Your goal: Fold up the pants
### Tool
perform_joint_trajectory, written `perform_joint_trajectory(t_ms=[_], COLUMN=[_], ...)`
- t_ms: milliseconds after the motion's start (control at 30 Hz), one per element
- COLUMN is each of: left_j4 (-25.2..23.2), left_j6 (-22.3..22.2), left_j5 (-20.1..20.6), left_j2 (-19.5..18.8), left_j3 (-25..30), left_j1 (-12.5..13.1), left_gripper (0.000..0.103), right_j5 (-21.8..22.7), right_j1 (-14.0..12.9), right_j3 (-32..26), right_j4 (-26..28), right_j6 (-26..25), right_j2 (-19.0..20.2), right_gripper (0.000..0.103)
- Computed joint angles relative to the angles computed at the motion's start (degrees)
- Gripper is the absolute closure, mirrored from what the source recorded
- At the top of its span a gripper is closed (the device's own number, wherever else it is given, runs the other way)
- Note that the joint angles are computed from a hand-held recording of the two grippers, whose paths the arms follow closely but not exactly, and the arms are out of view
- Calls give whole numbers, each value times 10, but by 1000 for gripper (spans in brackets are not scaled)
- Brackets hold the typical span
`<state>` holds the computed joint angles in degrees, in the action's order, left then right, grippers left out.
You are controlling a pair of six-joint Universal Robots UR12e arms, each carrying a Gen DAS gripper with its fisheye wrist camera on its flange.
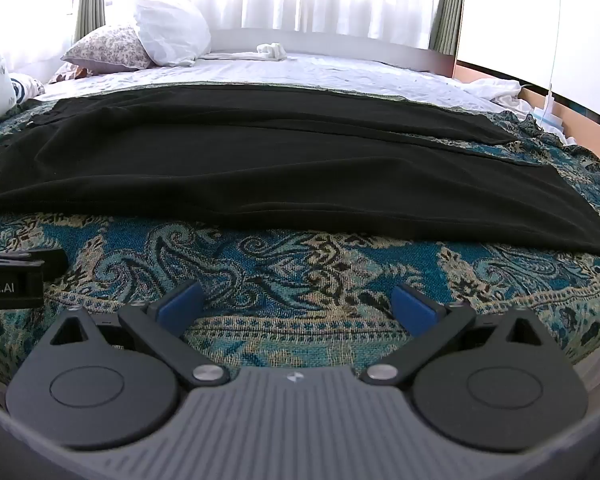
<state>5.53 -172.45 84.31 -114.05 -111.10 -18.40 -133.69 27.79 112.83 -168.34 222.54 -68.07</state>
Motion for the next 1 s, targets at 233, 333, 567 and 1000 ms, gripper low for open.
perform_joint_trajectory(t_ms=[233,333,567,1000], left_j4=[-2,-7,-7,-8], left_j6=[0,0,0,0], left_j5=[0,0,0,0], left_j2=[1,1,1,1], left_j3=[-2,0,1,1], left_j1=[0,0,0,0], left_gripper=[0,0,0,0], right_j5=[0,0,-1,0], right_j1=[0,0,0,0], right_j3=[0,0,-1,-1], right_j4=[0,0,2,2], right_j6=[0,0,0,-1], right_j2=[0,0,0,0], right_gripper=[0,0,0,0])
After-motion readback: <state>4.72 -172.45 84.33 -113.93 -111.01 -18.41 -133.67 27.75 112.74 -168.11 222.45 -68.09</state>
